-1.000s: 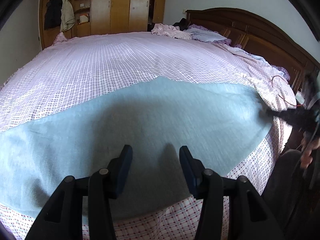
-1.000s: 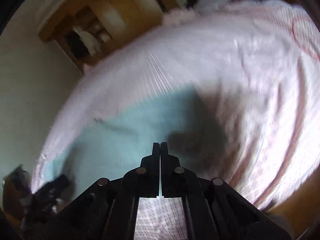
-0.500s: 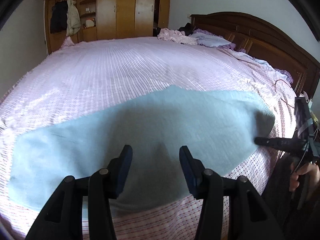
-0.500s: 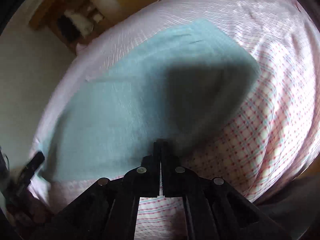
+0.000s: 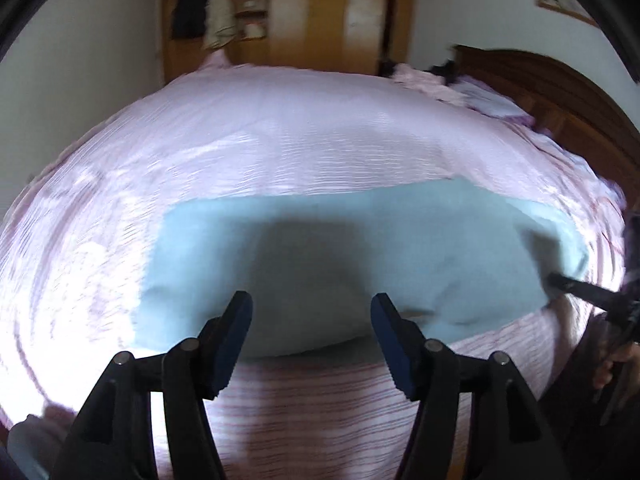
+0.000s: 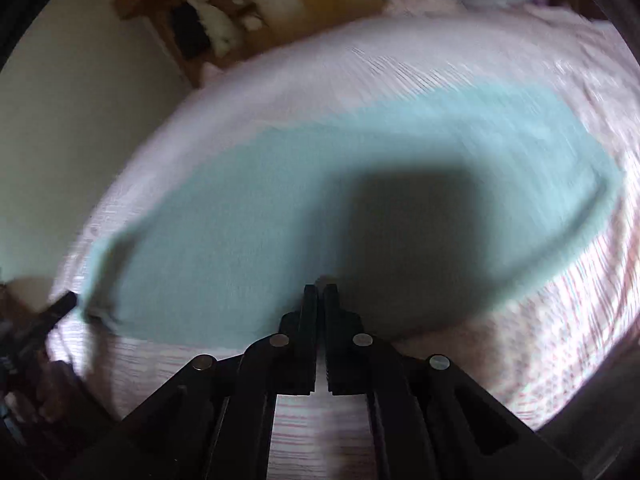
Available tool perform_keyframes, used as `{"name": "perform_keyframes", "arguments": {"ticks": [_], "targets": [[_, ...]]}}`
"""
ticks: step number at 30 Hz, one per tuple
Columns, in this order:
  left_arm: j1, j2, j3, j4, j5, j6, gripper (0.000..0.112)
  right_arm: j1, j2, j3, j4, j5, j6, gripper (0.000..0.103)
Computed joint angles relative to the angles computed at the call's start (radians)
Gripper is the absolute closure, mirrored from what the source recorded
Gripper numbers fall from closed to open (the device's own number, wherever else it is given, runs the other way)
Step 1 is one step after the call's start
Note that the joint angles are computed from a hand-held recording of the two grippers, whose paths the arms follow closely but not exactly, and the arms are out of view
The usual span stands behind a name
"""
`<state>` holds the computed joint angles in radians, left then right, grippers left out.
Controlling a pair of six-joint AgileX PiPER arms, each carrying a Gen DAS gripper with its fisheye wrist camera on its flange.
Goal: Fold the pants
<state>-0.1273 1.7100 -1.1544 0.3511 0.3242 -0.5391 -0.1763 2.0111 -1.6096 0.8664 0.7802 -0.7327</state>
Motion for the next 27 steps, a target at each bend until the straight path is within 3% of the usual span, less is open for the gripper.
{"name": "perform_keyframes", "arguments": {"ticks": [3, 7, 11, 17, 18, 21, 25, 27], "targets": [[0.072, -0.033, 0.028, -0.085, -0.010, 0.086, 0.047, 0.054, -0.035, 0.066, 0.120, -0.024, -0.140, 0.103], [0.133, -0.068, 0.051, -0.109, -0.014, 0.132, 0.047, 0.180, 0.058, -0.008, -0.083, 0.004, 0.044, 0.103], [0.172, -0.087, 0.063, -0.113, 0.015, 0.165, 0.046, 0.252, 0.026, -0.001, -0.121, -0.025, 0.031, 0.103], [0.263, -0.102, 0.083, -0.322, 0.026, 0.347, 0.046, 0.394, -0.007, -0.031, -0.087, -0.054, -0.109, 0.082], [0.278, -0.103, 0.084, -0.324, 0.029, 0.340, 0.046, 0.450, 0.007, -0.058, -0.138, -0.067, -0.116, 0.077], [0.320, -0.103, 0.094, -0.295, 0.049, 0.299, 0.046, 0.555, 0.065, -0.167, -0.295, -0.043, -0.089, 0.075], [0.402, -0.113, 0.123, -0.517, 0.064, 0.514, 0.046, 0.609, 0.181, -0.396, -0.334, 0.053, -0.032, 0.075], [0.433, -0.138, 0.144, -0.642, 0.057, 0.628, 0.046, 0.643, 0.201, -0.427, -0.320, 0.053, -0.054, 0.075]]}}
